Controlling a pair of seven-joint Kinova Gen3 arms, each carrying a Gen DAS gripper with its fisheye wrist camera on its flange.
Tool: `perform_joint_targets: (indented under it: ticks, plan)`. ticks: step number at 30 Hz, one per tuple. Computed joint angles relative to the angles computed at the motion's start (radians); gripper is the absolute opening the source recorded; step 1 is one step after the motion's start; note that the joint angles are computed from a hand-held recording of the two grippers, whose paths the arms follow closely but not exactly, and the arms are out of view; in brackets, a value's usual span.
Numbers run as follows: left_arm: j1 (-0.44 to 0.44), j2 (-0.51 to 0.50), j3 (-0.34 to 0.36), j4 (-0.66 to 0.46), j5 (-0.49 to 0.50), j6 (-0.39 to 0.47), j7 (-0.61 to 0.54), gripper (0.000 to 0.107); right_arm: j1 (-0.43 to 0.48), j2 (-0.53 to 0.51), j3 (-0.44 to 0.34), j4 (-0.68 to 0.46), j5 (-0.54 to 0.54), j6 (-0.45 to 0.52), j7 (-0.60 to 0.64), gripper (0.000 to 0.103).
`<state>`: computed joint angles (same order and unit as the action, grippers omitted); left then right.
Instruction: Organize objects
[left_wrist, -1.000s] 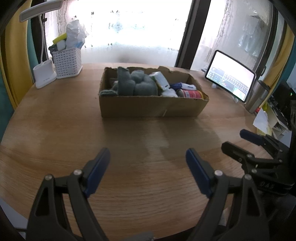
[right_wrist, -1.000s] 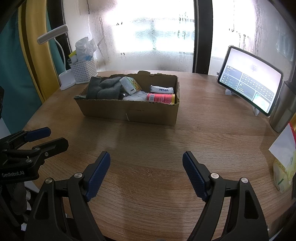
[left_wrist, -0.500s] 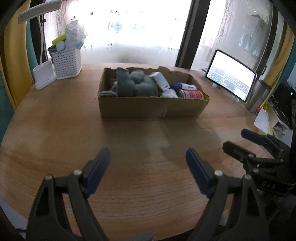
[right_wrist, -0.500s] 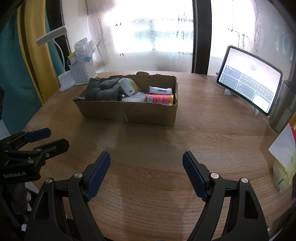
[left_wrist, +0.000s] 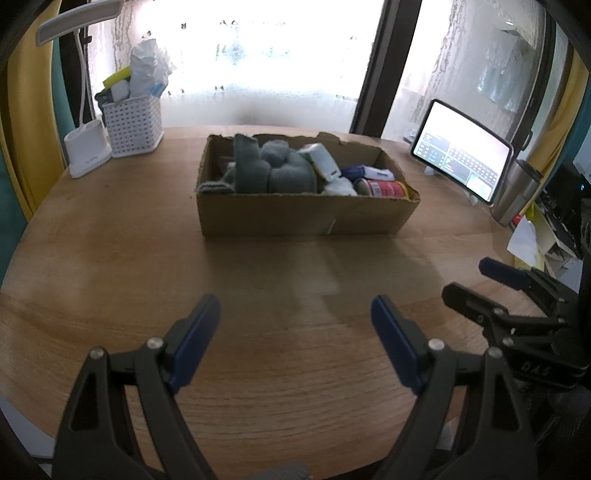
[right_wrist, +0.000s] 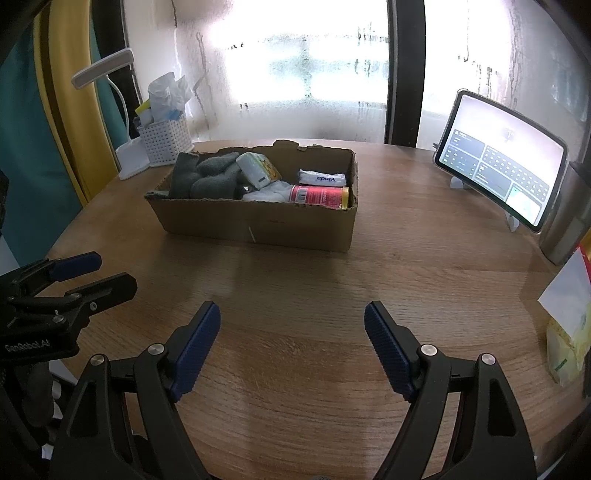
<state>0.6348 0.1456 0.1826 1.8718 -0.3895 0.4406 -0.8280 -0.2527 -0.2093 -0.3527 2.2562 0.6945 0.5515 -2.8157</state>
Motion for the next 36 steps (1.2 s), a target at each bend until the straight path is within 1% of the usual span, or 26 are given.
perform_joint_targets:
  ticks: [11, 15, 22, 28, 36]
  plan:
    - [0.006, 0.006, -0.002, -0.009, -0.011, 0.015, 0.006, 0.085, -0.005, 0.008, 0.003, -0.002, 0.002, -0.004, -0.002, 0.083]
    - [0.013, 0.005, -0.007, -0.007, -0.029, 0.014, 0.023, 0.085, -0.006, 0.011, 0.007, 0.000, 0.003, -0.006, -0.003, 0.083]
    - [0.006, 0.011, -0.001, -0.012, -0.008, 0.017, 0.000, 0.085, -0.004, 0.010, 0.013, 0.003, 0.003, -0.015, -0.002, 0.083]
    - [0.013, 0.004, -0.009, -0.006, -0.028, 0.004, 0.022, 0.085, -0.001, 0.010, 0.013, 0.004, 0.000, -0.018, 0.002, 0.083]
    - [0.020, 0.009, -0.009, -0.012, -0.044, 0.011, 0.033, 0.085, 0.001, 0.010, 0.013, 0.003, -0.003, -0.019, 0.006, 0.083]
